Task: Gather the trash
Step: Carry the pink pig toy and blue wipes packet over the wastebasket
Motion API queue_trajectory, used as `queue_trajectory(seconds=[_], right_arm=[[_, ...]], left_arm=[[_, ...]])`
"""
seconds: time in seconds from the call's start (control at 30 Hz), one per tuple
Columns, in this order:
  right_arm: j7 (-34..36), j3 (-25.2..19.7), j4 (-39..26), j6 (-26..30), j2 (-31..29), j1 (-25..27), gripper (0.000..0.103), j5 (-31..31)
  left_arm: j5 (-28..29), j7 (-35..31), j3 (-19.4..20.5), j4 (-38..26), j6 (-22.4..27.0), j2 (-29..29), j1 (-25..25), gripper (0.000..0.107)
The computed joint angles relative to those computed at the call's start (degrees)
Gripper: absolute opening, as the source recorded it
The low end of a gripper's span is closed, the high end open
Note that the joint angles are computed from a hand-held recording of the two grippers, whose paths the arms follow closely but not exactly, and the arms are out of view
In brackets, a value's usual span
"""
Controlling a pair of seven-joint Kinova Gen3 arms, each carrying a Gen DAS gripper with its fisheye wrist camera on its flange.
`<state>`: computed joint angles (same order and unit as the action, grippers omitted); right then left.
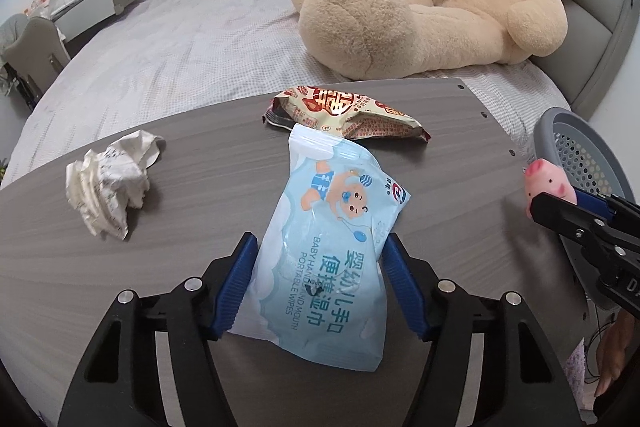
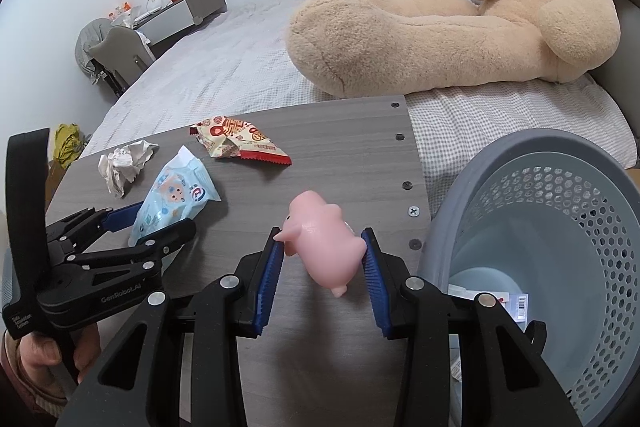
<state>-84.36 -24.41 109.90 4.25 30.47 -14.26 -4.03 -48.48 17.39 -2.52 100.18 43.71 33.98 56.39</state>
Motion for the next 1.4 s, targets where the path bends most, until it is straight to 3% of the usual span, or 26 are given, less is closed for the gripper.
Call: queue_trajectory(seconds=[0.3, 0.57, 0.93, 1.4], right_arm=[[0.8, -4.6, 3.2, -1.8, -1.2, 3.6, 0.038, 0.4], [0.1, -9.4, 7.1, -4.3, -2.5, 10.4, 0.038, 2.6], [-3.6, -14.6, 10.5, -6.4, -3.2, 24.1, 0.039, 7.0], [-6.3, -13.5, 10.6, -6.2, -3.1, 33.4, 0.039, 10.8]], left_arm=[[-0.6, 2.0, 1.8, -2.3, 7.6, -0.5, 3.2, 0.063], [-0.7, 0.2, 3.6, -7.1, 12.1, 1.2, 4.1, 0.063], [0.6, -10.6, 2.6, -20.0, 12.1, 6.7, 4.7, 0.063], [8.3, -27.0, -0.6, -38.0, 10.7, 15.2, 4.6, 0.063]])
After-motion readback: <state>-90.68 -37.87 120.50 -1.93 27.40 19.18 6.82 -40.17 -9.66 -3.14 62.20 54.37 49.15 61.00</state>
